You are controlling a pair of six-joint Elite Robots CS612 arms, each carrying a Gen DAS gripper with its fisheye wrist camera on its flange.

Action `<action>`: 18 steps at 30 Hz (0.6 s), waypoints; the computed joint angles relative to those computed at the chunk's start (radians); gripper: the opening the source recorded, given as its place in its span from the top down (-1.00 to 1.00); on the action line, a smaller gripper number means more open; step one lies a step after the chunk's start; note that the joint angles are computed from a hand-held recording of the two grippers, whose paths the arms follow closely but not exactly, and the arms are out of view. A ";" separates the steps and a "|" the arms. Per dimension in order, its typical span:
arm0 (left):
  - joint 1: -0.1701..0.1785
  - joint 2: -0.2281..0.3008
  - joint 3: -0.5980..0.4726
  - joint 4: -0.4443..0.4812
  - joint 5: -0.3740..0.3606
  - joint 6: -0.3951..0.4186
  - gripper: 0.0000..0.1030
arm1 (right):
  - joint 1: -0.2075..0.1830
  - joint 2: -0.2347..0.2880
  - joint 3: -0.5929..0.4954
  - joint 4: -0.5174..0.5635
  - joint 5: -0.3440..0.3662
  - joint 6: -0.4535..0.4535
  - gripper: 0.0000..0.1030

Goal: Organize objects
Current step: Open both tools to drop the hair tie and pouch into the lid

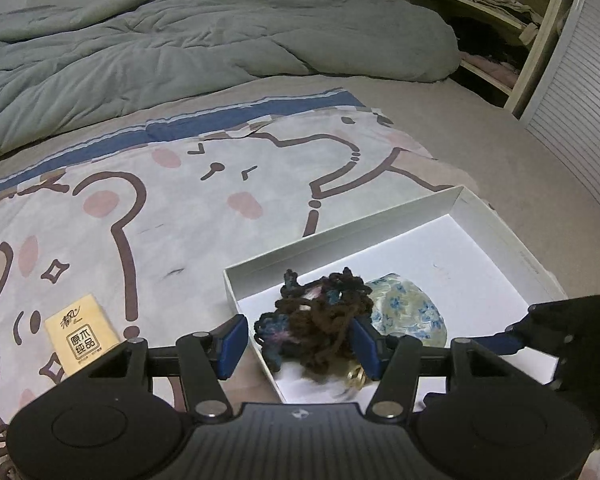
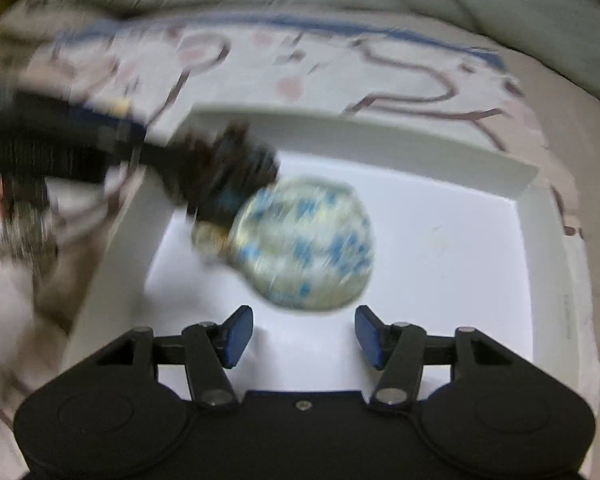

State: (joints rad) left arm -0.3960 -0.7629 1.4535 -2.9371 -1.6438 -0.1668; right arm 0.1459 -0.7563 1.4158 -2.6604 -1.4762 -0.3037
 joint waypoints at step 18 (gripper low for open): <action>-0.002 0.000 -0.001 0.018 0.006 0.000 -0.12 | 0.009 0.056 -0.019 -0.264 -0.195 0.270 0.27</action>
